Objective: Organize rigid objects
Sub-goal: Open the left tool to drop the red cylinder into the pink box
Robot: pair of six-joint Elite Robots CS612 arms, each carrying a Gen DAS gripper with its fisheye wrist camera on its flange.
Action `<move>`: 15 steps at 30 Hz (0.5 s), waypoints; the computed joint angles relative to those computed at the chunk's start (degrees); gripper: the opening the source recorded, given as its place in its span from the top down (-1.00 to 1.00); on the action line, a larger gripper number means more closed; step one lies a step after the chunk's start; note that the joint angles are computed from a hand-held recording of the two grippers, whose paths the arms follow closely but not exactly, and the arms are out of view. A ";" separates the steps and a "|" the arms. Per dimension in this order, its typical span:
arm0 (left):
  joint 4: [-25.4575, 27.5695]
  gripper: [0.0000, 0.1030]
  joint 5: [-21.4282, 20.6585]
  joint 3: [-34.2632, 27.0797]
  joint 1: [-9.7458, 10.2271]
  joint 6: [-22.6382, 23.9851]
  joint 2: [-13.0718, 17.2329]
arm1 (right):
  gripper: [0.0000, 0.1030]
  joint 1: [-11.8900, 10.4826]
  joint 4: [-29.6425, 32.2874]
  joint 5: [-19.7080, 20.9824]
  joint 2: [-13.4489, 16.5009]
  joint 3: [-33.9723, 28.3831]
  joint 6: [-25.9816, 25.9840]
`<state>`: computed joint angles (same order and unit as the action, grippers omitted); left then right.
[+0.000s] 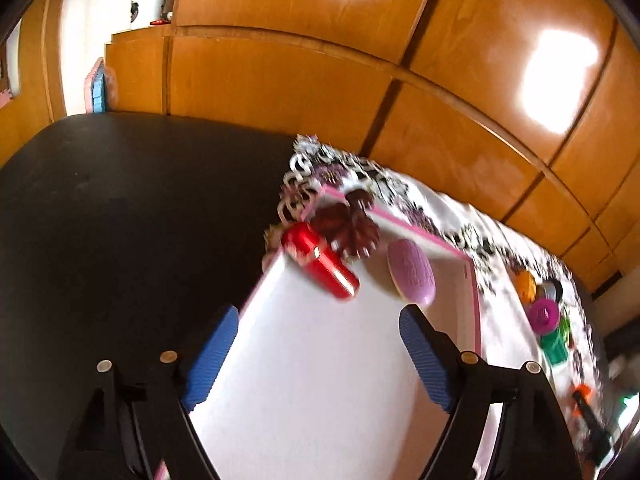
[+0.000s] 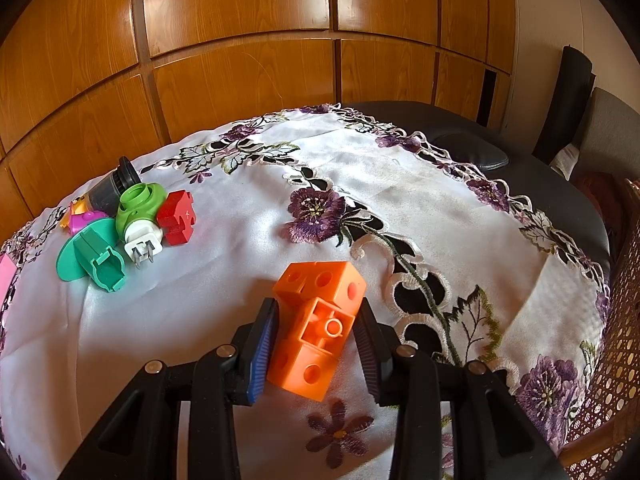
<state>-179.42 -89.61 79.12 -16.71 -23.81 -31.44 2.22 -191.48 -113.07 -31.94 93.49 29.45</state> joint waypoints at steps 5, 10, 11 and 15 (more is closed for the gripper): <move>-2.67 -0.67 0.46 3.28 -1.02 1.67 -1.18 | 0.32 0.02 0.84 0.05 -0.20 -0.10 -0.65; -5.75 -0.77 2.89 5.86 -1.89 3.85 -2.23 | 0.62 0.30 1.20 2.94 -0.79 -0.49 -4.96; -6.41 -0.79 3.26 6.34 -2.02 4.05 -2.37 | 0.62 0.37 0.79 4.36 -0.96 -0.58 -5.84; -7.34 -0.79 2.10 7.39 -2.14 3.25 -2.47 | 0.62 0.68 -0.69 8.24 -1.08 -1.15 -7.18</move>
